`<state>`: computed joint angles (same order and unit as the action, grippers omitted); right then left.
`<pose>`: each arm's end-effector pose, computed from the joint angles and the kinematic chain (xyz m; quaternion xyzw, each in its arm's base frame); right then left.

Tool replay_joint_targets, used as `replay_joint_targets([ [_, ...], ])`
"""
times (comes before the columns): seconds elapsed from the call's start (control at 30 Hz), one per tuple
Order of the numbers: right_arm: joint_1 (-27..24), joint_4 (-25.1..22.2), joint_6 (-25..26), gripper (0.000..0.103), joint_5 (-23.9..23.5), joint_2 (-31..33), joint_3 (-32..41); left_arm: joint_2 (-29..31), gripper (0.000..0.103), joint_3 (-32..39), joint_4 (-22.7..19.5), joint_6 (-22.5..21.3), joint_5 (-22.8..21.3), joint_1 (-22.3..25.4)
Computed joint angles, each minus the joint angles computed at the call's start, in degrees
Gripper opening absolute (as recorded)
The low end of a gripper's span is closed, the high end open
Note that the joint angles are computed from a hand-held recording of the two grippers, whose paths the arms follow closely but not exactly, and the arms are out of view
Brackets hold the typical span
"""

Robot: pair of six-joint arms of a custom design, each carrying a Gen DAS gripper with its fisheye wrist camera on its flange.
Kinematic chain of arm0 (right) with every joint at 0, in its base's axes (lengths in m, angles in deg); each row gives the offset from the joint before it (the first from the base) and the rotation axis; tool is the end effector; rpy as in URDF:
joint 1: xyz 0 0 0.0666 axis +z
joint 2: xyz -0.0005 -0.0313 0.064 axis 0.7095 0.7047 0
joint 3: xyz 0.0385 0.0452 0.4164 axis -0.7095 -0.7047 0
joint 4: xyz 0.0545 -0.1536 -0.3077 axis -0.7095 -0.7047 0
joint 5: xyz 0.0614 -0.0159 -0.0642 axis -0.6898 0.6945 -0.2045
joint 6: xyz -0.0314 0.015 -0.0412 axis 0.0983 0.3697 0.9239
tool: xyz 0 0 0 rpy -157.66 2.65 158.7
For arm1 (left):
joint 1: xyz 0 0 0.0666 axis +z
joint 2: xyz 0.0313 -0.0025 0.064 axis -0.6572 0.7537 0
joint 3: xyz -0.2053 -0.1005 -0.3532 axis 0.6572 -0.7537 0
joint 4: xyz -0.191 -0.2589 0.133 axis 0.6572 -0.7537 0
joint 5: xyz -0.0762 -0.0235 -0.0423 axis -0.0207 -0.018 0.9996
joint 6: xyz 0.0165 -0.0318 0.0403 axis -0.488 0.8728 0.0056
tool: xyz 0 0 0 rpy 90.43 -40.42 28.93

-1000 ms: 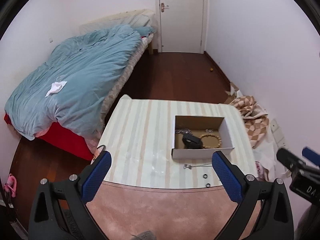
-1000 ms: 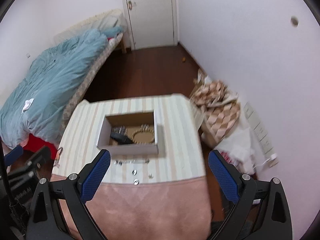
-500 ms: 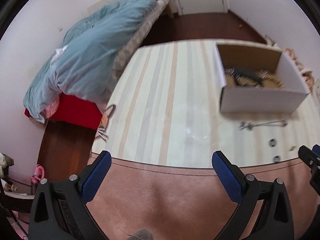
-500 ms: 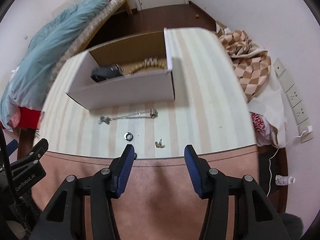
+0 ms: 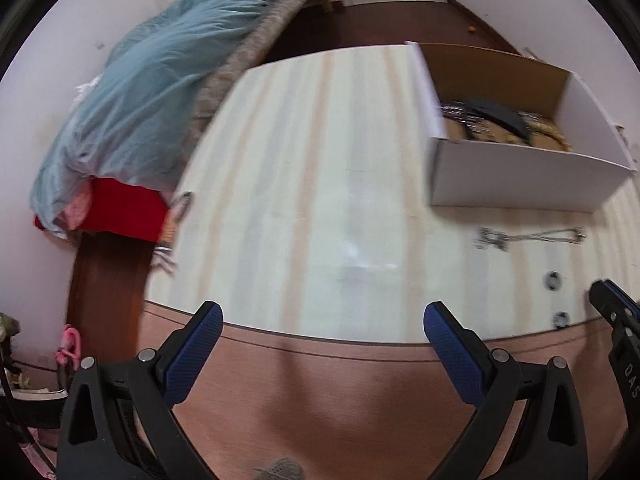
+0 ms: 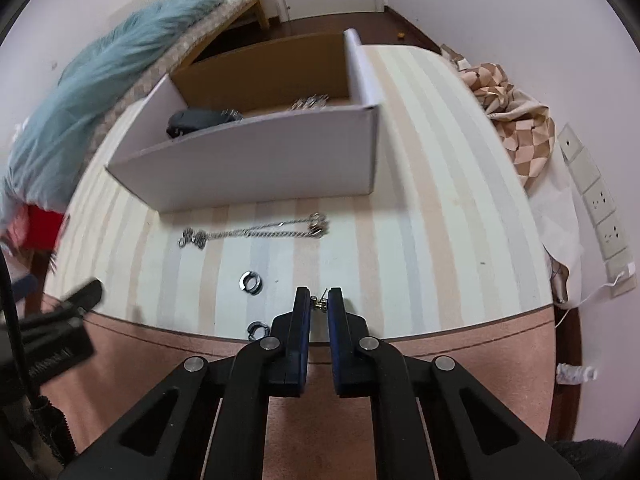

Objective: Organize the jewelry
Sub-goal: 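Grasp the small gold charm with the right gripper while the left grasps a black rubber ring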

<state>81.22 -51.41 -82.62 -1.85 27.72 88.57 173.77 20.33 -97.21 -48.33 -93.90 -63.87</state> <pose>0.4842 0.3384 0.3796 0.2063 0.9498 0.0302 0.2334 0.5401 -0.2169 0.4260 0.1446 0.9636 0.0918 0.2053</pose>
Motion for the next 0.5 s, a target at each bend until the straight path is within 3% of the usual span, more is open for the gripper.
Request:
replay_joint_targets([
  [0.17, -1.36, 0.48, -2.69, 0.009, 1.4, -4.53, -4.17, -0.42, 0.102, -1.14, -1.21, 0.07, 9.2, -2.94],
  [0.37, -2.7, -0.97, -7.13, 0.009, 3.23, -9.0, -9.53, -0.76, 0.102, -3.12, 0.11, 0.11, 14.48, -6.66],
  [0.43, -3.1, -0.77, -8.38, 0.009, 3.06, -10.23, -11.56, -0.68, 0.096, -3.32, 0.73, 0.4, 14.71, -7.44],
  [0.5, -3.25, -0.22, -9.37, 0.009, 2.73, -11.11, -13.12, -0.22, 0.077, -2.94, 0.65, 0.66, 14.71, -8.18],
])
